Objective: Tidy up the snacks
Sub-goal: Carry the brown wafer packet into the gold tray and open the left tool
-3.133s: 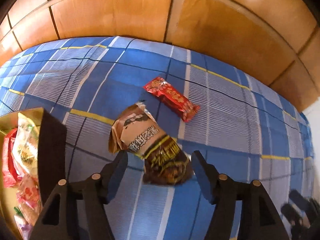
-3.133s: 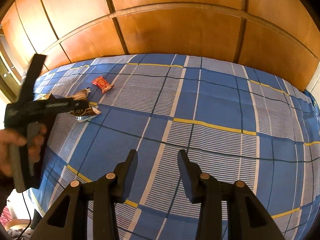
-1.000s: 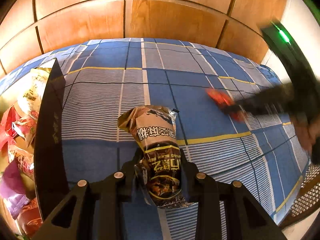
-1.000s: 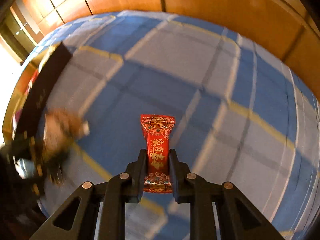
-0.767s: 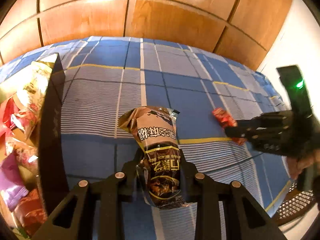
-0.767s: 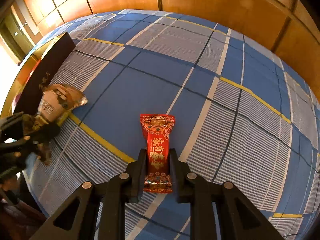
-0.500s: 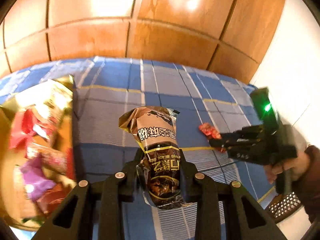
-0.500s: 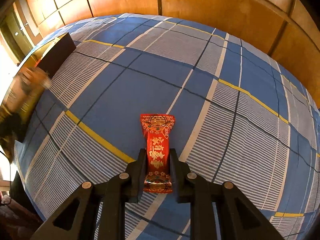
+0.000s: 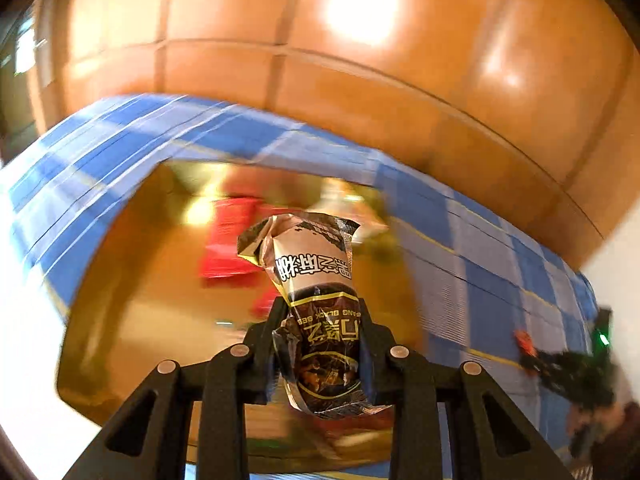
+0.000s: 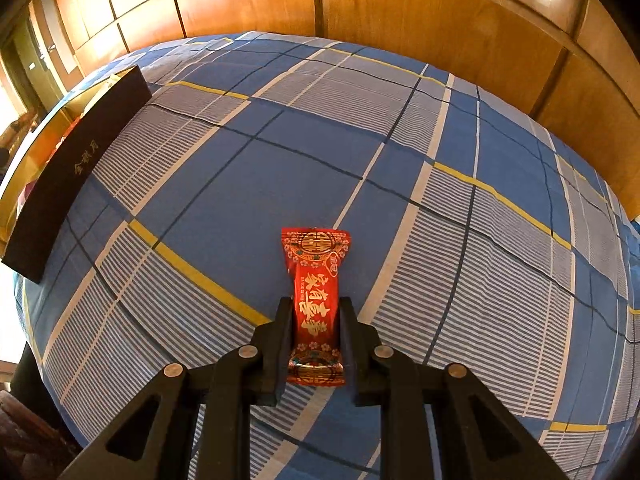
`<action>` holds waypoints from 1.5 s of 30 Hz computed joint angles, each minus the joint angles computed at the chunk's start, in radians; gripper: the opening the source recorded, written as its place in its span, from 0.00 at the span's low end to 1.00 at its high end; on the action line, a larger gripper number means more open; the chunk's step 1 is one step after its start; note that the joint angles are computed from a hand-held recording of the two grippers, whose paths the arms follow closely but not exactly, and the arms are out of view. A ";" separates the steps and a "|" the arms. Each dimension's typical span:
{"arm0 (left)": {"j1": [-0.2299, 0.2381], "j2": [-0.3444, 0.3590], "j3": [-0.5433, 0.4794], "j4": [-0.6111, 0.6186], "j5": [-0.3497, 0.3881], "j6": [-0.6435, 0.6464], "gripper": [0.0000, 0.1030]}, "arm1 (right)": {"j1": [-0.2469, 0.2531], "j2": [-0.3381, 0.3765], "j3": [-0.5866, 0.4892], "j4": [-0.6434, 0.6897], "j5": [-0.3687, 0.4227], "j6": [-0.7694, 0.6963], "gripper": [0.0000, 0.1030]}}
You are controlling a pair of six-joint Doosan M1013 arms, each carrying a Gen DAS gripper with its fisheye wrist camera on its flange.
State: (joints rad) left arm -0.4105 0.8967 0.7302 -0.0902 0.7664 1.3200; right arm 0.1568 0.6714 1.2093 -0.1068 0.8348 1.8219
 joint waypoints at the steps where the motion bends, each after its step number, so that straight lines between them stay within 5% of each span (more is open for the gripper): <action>1: 0.006 0.003 -0.003 0.027 0.004 -0.031 0.30 | 0.000 0.000 0.001 0.001 -0.002 0.002 0.21; 14: 0.031 0.104 -0.136 0.115 0.165 -0.130 0.35 | 0.000 -0.007 0.015 -0.010 -0.024 0.059 0.21; 22: 0.027 0.043 -0.022 0.156 0.067 -0.221 0.48 | 0.002 -0.010 0.021 -0.025 -0.034 0.091 0.21; 29: 0.006 0.003 0.028 0.282 0.043 -0.313 0.49 | 0.006 -0.012 0.028 -0.047 -0.043 0.117 0.21; 45: -0.043 -0.051 0.099 0.348 0.004 -0.256 0.49 | 0.017 -0.017 0.042 -0.109 -0.065 0.177 0.21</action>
State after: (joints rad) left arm -0.4539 0.8459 0.8297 0.2577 0.7702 1.0643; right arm 0.1736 0.6544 1.2510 -0.2158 0.7697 1.9985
